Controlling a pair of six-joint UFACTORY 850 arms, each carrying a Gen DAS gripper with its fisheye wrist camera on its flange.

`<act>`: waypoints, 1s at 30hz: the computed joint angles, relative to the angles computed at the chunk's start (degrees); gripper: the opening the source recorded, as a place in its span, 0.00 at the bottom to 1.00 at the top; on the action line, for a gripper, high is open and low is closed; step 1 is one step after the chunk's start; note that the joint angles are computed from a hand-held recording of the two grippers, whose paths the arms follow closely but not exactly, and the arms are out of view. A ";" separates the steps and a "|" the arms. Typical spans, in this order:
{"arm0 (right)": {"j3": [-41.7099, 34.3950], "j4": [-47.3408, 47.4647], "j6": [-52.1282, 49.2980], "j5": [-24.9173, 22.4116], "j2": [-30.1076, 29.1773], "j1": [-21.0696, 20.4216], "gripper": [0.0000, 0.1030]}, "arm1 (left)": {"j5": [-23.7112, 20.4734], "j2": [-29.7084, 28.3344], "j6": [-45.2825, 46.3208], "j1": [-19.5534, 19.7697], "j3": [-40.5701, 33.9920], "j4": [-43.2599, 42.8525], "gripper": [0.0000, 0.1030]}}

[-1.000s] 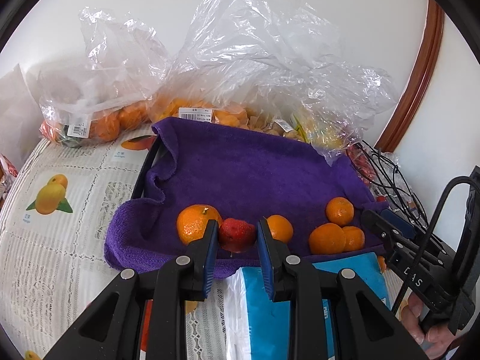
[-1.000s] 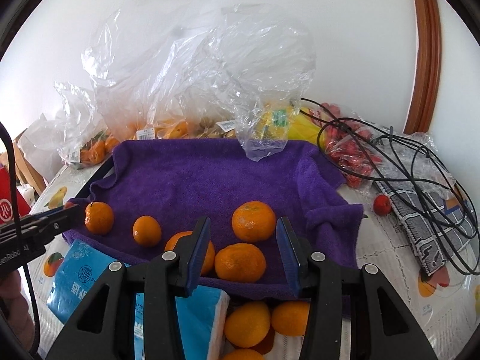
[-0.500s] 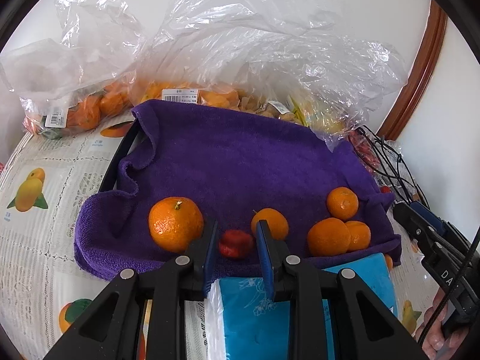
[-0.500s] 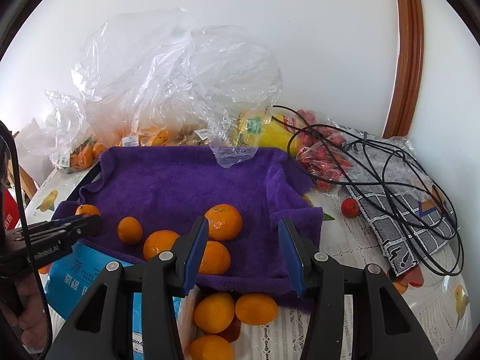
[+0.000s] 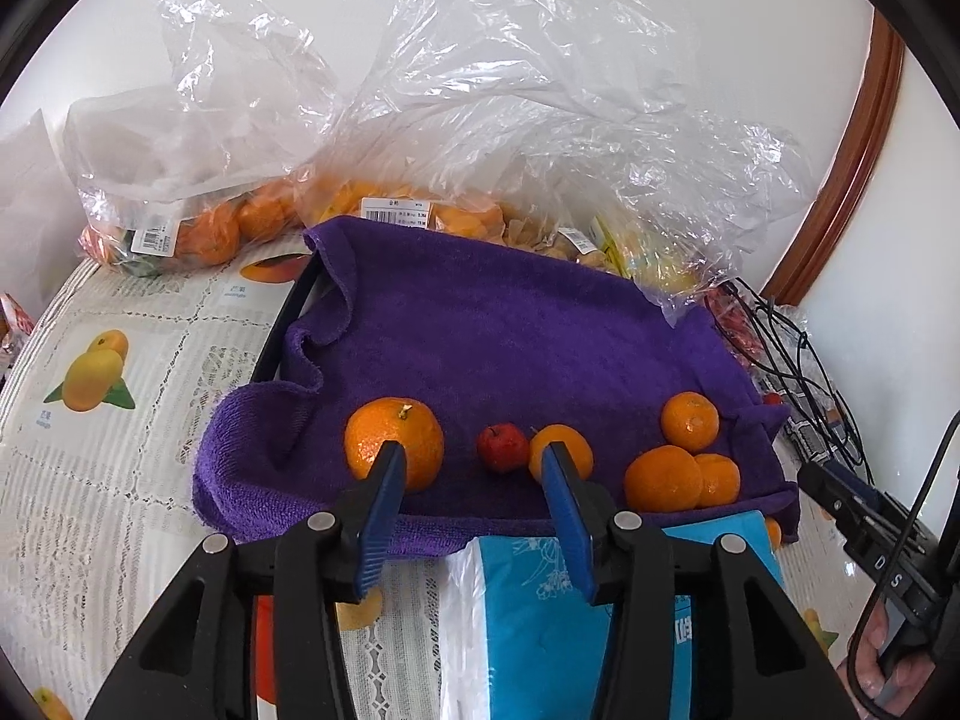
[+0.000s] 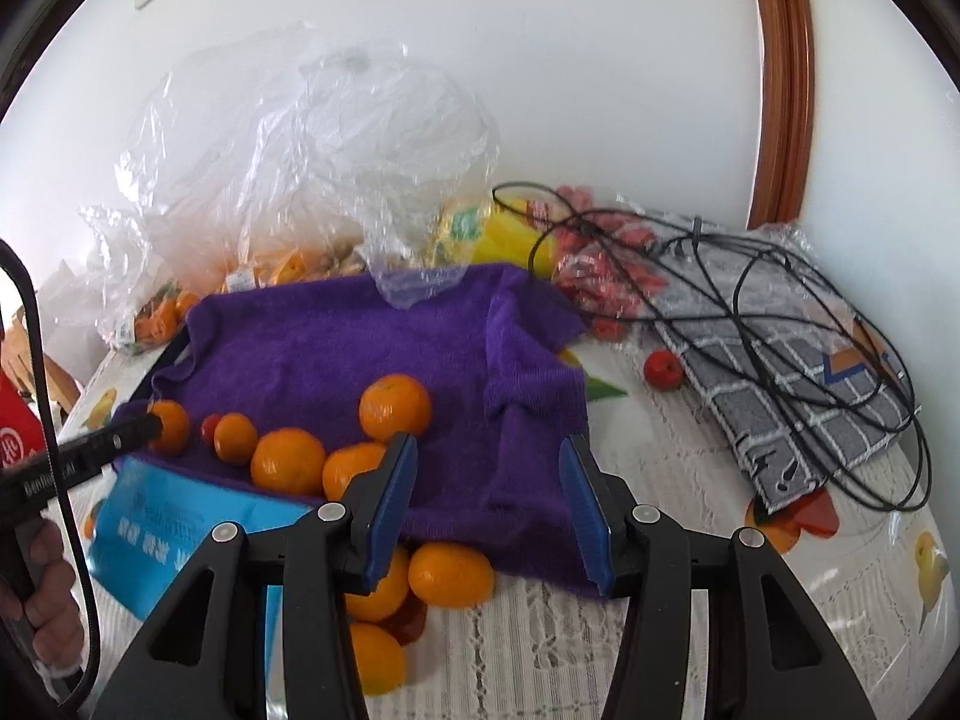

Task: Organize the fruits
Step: 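Lower the apple onto the towel with the left tool while the right tool releases its orange, then grasp the small yellow fruit with the left tool while the right tool grasps an orange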

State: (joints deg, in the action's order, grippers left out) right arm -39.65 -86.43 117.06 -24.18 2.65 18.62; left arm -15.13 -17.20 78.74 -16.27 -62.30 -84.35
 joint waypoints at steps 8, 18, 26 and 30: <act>2.04 -0.44 0.08 3.47 -0.59 0.57 0.41 | 2.89 3.11 10.82 0.30 2.74 -9.64 0.50; 0.98 4.10 -3.95 6.82 -3.79 -0.75 0.36 | 3.81 4.17 -2.85 3.91 5.51 4.11 0.50; 2.32 -3.69 3.23 1.14 -2.17 2.16 0.35 | 2.90 4.07 -7.78 5.77 7.10 11.00 0.50; 2.77 -4.47 4.52 1.29 -1.68 2.09 0.35 | 2.77 4.49 -3.19 5.97 7.91 7.60 0.50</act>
